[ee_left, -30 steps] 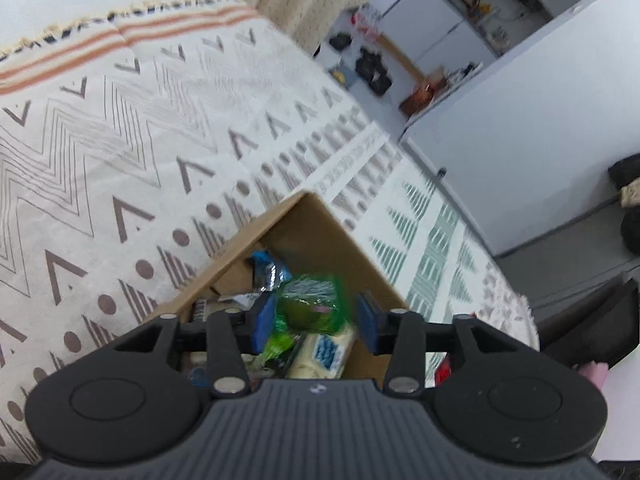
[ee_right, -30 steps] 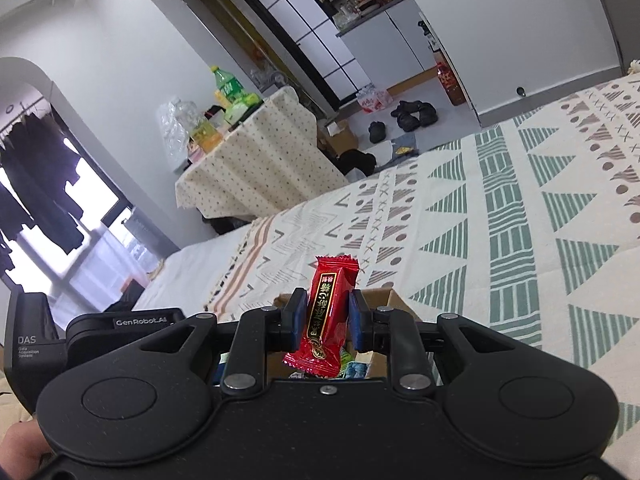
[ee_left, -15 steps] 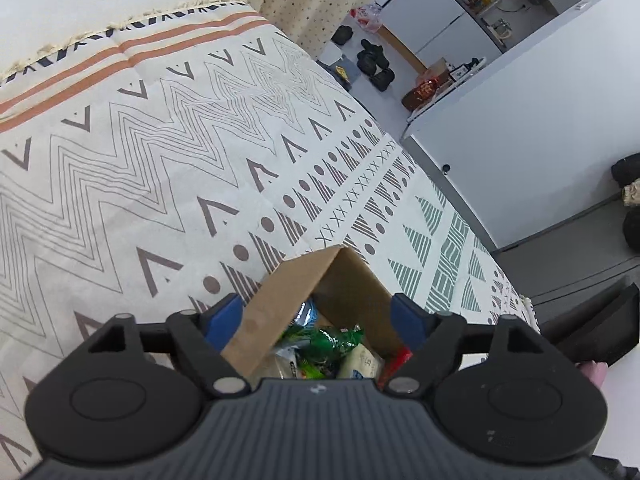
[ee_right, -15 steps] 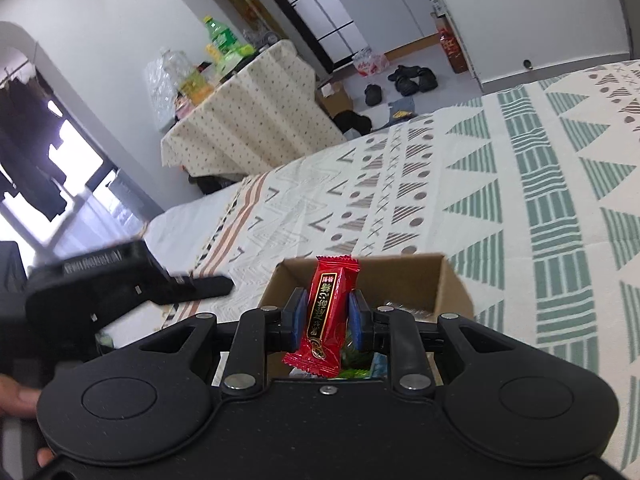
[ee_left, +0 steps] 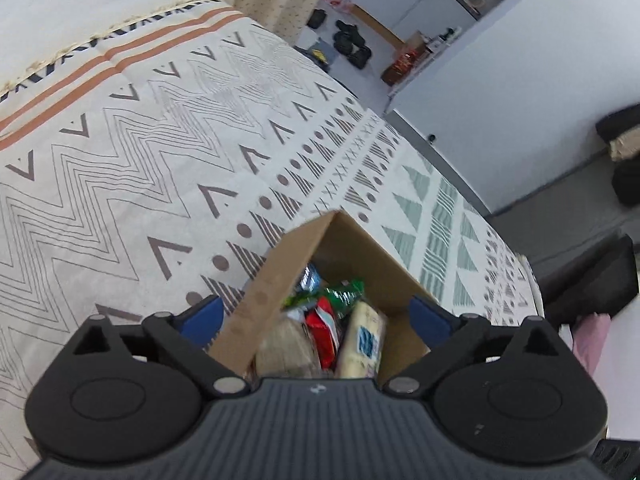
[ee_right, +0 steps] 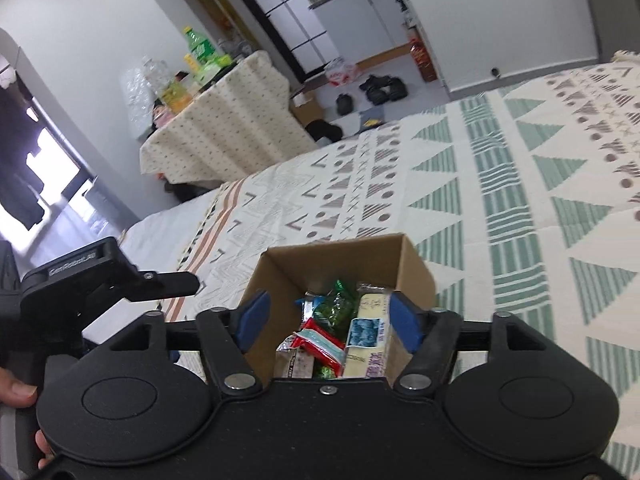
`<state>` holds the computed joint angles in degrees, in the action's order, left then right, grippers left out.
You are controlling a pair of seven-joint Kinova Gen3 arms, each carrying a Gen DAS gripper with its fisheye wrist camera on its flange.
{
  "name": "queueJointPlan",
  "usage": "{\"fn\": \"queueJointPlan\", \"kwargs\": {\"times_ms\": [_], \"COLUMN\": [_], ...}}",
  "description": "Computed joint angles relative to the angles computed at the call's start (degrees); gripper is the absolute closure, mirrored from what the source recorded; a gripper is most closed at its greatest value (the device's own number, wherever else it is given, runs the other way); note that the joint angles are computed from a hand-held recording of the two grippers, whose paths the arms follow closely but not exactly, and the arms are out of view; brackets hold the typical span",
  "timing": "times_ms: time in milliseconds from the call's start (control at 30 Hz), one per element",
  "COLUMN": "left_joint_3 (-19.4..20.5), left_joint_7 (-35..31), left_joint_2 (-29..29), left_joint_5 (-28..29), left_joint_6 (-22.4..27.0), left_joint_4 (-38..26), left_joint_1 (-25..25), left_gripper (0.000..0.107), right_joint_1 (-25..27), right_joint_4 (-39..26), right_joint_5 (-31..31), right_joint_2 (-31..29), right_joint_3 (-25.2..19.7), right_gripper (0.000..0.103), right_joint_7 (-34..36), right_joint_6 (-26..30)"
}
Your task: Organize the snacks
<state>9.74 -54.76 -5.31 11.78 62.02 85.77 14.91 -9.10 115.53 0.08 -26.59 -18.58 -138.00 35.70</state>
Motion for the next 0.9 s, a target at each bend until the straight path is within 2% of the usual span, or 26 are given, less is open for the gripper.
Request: {"fn": "queueJointPlan", "kwargs": {"times_ms": [200,233,300,533,800,900], "left_joint_3": [1.3,1.46,1.72,3.63,7.19,7.84], "left_joint_7": [0.56,0.64,1.43,0.72,-1.95,-2.74], "left_joint_2": [-3.73,-4.28,-6.22,-11.78,-15.62,-16.51], "left_joint_5": [-1.82,-2.04,-2.13,-3.87,-5.72,-5.46], "left_joint_6": [1.68,2.08,2.02,3.26,8.89,11.02], "left_joint_4": [-0.15,-0.2,0.59,0.85,-2.39,-3.71], "left_joint_1": [0.67,0.71,0.6,0.41,0.25,-0.01], "left_gripper": [0.005,0.005,0.005,0.005,0.005,0.005], "right_joint_1": [4.89,6.44,9.54,10.57,9.49,10.7], "right_joint_4": [-1.35,-1.84,-3.56,-5.38,-9.76,-11.61], "right_joint_5": [3.14,3.93,5.65,4.91,1.45,1.15], "right_joint_2": [-4.61,-5.53,-6.97,-12.54,-15.7,-17.09], "right_joint_3": [-5.13,-6.63,-9.77,-9.45,-7.34,-8.06], "right_gripper": [0.013,0.009,0.008,0.004,0.004,0.004], "right_joint_7": [-4.09,-5.06,-6.74,-7.32,-3.36,-2.05], "right_joint_6": [3.92,5.32,9.2,15.47,22.18,24.98]}}
